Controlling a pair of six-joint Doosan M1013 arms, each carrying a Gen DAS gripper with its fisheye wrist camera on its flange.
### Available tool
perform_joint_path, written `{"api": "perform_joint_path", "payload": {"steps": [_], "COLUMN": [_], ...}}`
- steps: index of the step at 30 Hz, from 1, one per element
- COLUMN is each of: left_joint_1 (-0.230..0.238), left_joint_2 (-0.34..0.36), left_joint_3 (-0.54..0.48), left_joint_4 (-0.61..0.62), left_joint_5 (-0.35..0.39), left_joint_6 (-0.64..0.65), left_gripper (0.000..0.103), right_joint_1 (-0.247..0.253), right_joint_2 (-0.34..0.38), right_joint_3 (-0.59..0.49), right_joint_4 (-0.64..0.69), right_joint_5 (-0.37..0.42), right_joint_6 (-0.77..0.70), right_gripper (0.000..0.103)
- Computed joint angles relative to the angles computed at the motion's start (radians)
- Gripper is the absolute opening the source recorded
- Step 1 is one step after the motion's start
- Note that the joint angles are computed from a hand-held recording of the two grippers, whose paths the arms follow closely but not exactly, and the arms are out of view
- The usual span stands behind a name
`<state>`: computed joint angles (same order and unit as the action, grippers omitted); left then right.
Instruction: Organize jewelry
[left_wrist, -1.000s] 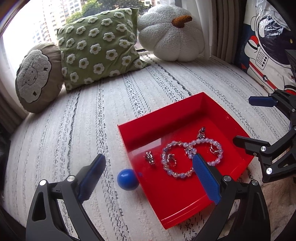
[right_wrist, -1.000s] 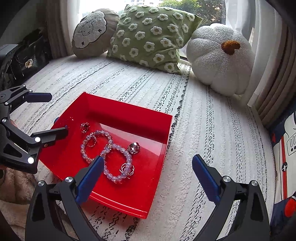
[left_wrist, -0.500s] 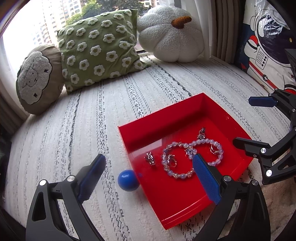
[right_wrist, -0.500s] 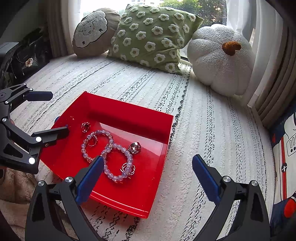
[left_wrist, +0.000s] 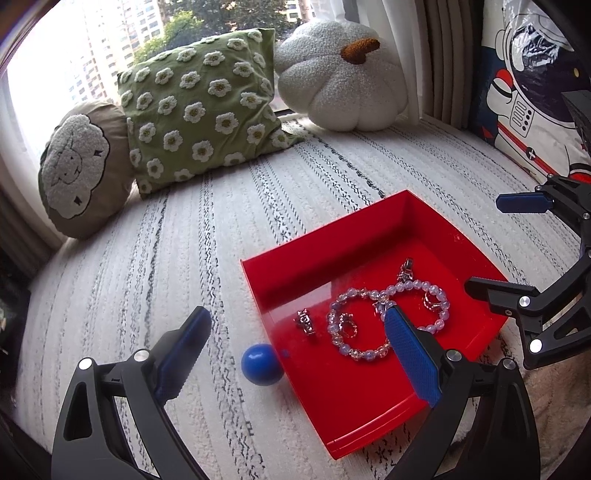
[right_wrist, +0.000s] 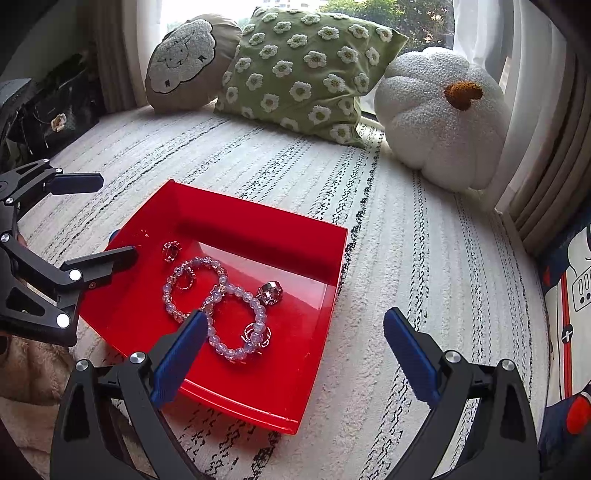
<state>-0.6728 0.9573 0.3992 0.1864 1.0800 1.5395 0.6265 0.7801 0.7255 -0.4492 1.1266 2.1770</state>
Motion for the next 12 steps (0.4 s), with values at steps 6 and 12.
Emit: {"api": "perform_joint_path", "payload": {"steps": [6, 12], "left_joint_1": [-0.002, 0.002], "left_joint_2": [0.010, 0.015], "left_joint_3": [-0.020, -0.031], "left_joint_4": [-0.006, -0.019], "left_joint_5": [0.018, 0.026], "left_joint_6": [0.024, 0.018], "left_gripper": [0.091, 0.091], "right_joint_1": [0.000, 0.000], "right_joint_2": [-0.001, -0.002], "right_joint_3": [0.003, 0.005], "right_joint_4": [-0.001, -0.001], "right_joint_5": [-0.002, -0.003], "right_joint_6": [-0.001, 0.000], "right_gripper": [0.094, 0.094]}}
